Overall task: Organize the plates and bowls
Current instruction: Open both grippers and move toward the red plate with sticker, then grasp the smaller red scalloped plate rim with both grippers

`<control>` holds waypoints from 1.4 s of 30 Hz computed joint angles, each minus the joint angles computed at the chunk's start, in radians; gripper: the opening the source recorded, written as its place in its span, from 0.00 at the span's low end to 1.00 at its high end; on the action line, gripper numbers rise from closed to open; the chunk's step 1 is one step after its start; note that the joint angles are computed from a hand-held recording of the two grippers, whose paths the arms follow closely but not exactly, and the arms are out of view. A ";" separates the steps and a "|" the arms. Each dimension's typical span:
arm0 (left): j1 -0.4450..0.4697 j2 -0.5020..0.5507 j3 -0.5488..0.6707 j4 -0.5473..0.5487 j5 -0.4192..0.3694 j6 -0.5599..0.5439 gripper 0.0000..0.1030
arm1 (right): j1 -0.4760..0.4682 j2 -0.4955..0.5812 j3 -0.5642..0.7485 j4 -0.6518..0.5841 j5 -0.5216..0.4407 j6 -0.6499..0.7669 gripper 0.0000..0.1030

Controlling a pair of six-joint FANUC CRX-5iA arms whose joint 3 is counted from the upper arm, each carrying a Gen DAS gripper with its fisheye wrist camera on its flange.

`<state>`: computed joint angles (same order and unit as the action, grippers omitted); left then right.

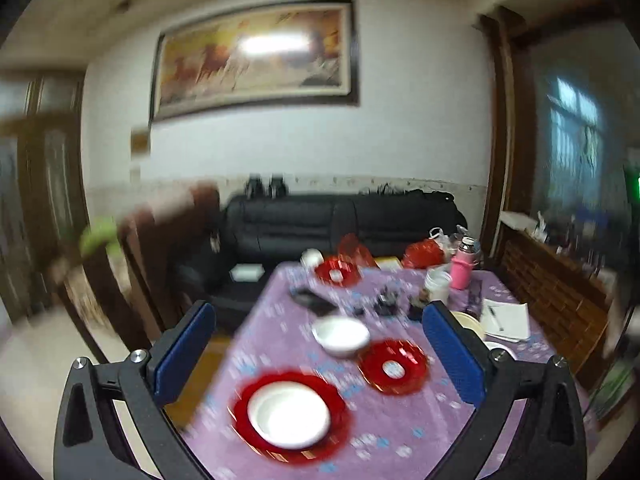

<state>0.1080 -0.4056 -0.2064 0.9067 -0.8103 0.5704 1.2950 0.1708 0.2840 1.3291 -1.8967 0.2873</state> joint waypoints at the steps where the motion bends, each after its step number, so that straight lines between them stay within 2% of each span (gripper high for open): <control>1: -0.019 0.016 0.049 -0.042 0.014 0.018 1.00 | -0.021 0.028 0.071 0.046 -0.026 0.079 0.80; 3: -0.058 0.060 0.171 -0.157 0.035 0.101 1.00 | -0.059 0.084 0.200 0.118 -0.047 0.201 0.83; 5: -0.090 0.149 0.354 -0.282 0.002 0.244 1.00 | -0.087 0.124 0.310 0.136 -0.032 0.254 0.89; 6: -0.100 0.189 0.410 -0.282 -0.009 0.278 1.00 | -0.095 0.131 0.342 0.120 -0.016 0.245 0.89; 7: -0.098 0.225 0.444 -0.229 -0.026 0.276 1.00 | -0.099 0.124 0.343 0.090 0.009 0.215 0.89; 9: -0.089 0.313 0.498 -0.077 -0.133 0.232 1.00 | -0.109 0.069 0.258 0.004 0.073 0.112 0.89; 11: -0.100 0.391 0.563 -0.099 -0.255 0.288 1.00 | -0.124 0.013 0.150 -0.111 0.145 0.027 0.89; 13: -0.147 0.424 0.553 -0.220 -0.275 0.373 1.00 | -0.152 -0.020 0.065 -0.215 0.209 -0.033 0.89; 17: -0.223 0.465 0.437 -0.305 -0.208 0.363 1.00 | -0.214 -0.083 -0.158 -0.419 0.443 -0.184 0.89; 18: -0.234 0.488 0.429 -0.317 -0.215 0.363 1.00 | -0.233 -0.093 -0.212 -0.465 0.523 -0.230 0.89; 20: -0.257 0.560 0.452 -0.361 -0.249 0.414 1.00 | -0.267 -0.105 -0.306 -0.525 0.662 -0.313 0.82; 22: -0.271 0.611 0.466 -0.389 -0.272 0.469 1.00 | -0.286 -0.091 -0.365 -0.546 0.727 -0.380 0.72; 23: -0.280 0.634 0.463 -0.393 -0.279 0.494 1.00 | -0.297 -0.072 -0.387 -0.552 0.749 -0.416 0.67; 27: -0.305 0.749 0.516 -0.425 -0.312 0.579 1.00 | -0.330 -0.016 -0.412 -0.568 0.771 -0.483 0.67; 34: -0.335 0.815 0.555 -0.477 -0.308 0.629 1.00 | -0.363 0.063 -0.388 -0.552 0.714 -0.484 0.67; 40: -0.348 0.865 0.597 -0.508 -0.332 0.667 1.00 | -0.408 0.081 -0.392 -0.623 0.826 -0.442 0.67; 42: -0.349 0.875 0.605 -0.516 -0.337 0.682 1.00 | -0.415 0.067 -0.419 -0.634 0.884 -0.451 0.62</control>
